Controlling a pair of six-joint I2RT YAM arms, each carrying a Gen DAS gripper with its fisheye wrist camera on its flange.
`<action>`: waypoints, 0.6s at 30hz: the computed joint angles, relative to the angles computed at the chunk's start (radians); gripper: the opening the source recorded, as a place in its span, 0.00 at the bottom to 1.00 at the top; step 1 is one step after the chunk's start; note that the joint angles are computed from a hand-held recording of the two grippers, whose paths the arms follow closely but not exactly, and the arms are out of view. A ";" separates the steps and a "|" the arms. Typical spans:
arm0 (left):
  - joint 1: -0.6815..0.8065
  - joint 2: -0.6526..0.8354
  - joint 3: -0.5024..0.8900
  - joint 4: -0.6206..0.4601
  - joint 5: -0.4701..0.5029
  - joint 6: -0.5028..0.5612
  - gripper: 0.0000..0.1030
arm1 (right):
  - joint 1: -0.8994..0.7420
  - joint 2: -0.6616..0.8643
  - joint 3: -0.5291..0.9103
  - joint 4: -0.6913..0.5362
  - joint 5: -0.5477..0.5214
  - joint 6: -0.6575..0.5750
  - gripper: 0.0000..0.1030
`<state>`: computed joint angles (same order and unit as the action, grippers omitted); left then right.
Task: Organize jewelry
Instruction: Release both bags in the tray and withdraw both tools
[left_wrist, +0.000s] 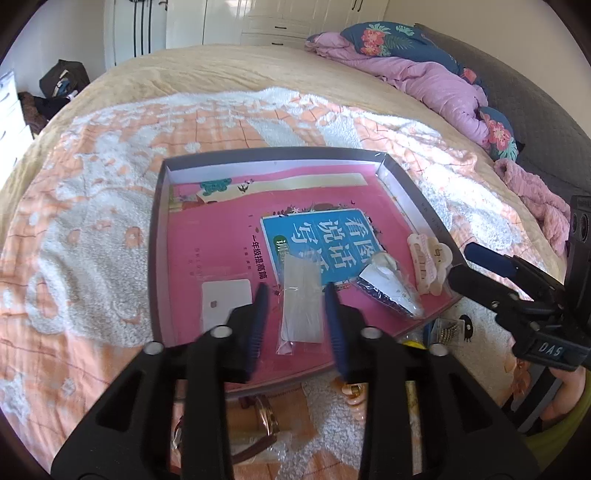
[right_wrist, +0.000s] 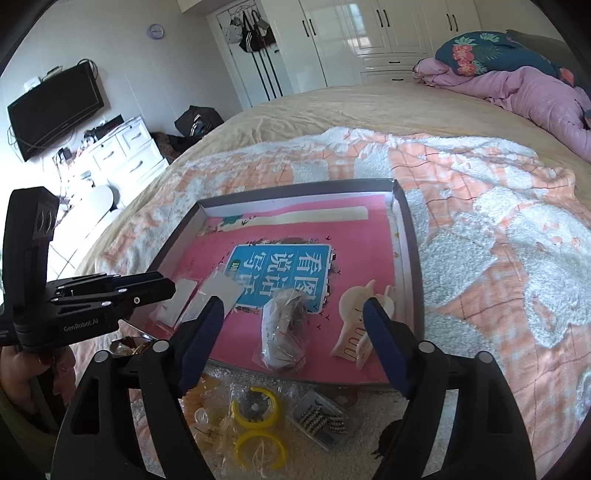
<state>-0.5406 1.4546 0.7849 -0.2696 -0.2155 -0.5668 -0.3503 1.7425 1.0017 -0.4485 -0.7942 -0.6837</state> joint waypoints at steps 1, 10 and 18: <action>-0.006 -0.010 -0.002 -0.006 -0.006 -0.004 0.32 | -0.010 -0.004 0.002 -0.011 -0.006 -0.003 0.79; -0.061 -0.091 -0.002 -0.089 -0.086 -0.050 0.74 | -0.074 -0.044 0.010 -0.086 -0.049 -0.030 0.87; -0.119 -0.191 0.017 -0.211 -0.195 -0.113 0.91 | -0.119 -0.105 0.021 -0.161 -0.103 -0.058 0.92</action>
